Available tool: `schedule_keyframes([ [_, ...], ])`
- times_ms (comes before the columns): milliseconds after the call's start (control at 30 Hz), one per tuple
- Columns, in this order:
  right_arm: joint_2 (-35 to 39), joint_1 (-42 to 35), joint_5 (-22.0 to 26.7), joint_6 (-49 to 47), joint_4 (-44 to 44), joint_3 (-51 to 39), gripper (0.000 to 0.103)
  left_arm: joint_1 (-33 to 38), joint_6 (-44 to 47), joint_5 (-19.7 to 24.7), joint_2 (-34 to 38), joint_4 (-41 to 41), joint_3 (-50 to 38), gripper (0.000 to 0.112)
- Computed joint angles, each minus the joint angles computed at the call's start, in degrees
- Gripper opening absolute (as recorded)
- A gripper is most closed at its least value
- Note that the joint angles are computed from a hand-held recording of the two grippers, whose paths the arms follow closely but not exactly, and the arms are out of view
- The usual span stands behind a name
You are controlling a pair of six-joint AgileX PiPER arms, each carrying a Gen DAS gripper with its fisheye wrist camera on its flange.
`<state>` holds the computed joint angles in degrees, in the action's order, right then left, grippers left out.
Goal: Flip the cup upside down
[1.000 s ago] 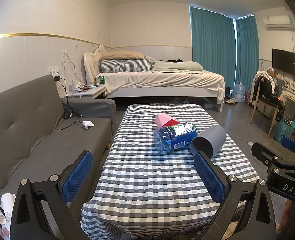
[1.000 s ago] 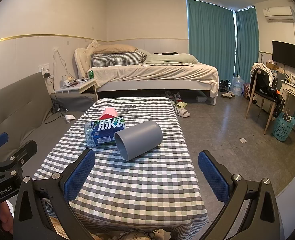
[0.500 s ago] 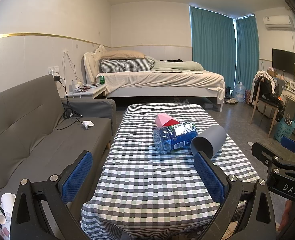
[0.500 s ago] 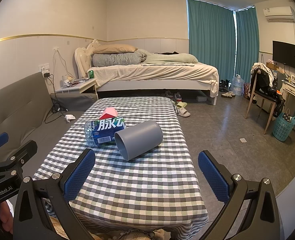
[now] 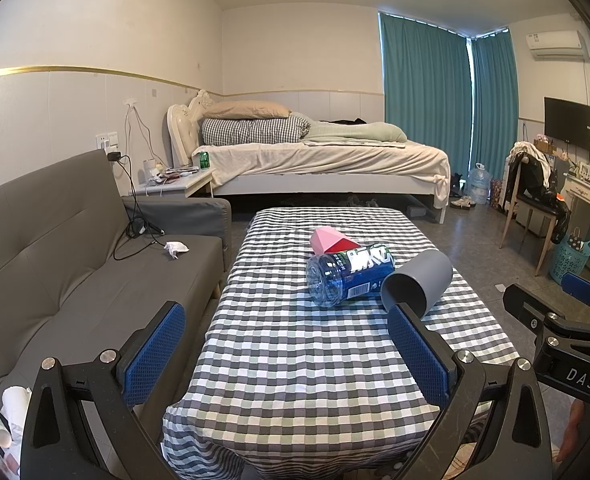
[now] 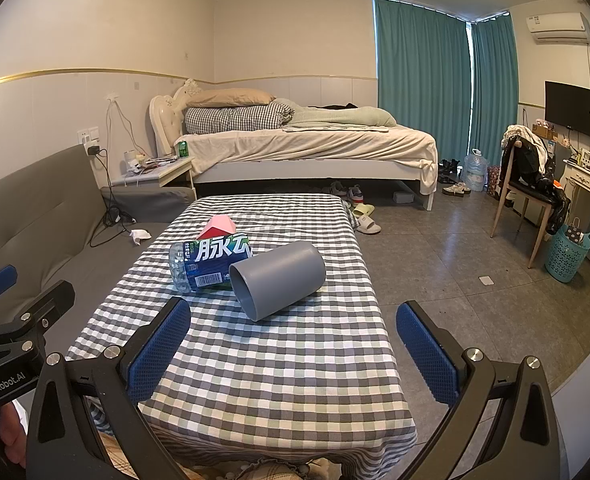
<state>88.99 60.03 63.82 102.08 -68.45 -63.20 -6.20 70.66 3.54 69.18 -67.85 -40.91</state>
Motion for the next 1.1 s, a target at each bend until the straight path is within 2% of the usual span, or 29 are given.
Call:
schedule_keyframes([
  [767, 0.0, 0.0, 0.0, 0.0, 0.0, 0.0, 0.103, 0.1, 0.5, 0.1, 0.0, -0.4, 0.0, 0.103],
  [1100, 0.0, 0.1, 0.1, -0.1, 0.1, 0.0, 0.103, 0.3, 4.4, 0.3, 0.5, -4.3, -0.3, 0.103],
])
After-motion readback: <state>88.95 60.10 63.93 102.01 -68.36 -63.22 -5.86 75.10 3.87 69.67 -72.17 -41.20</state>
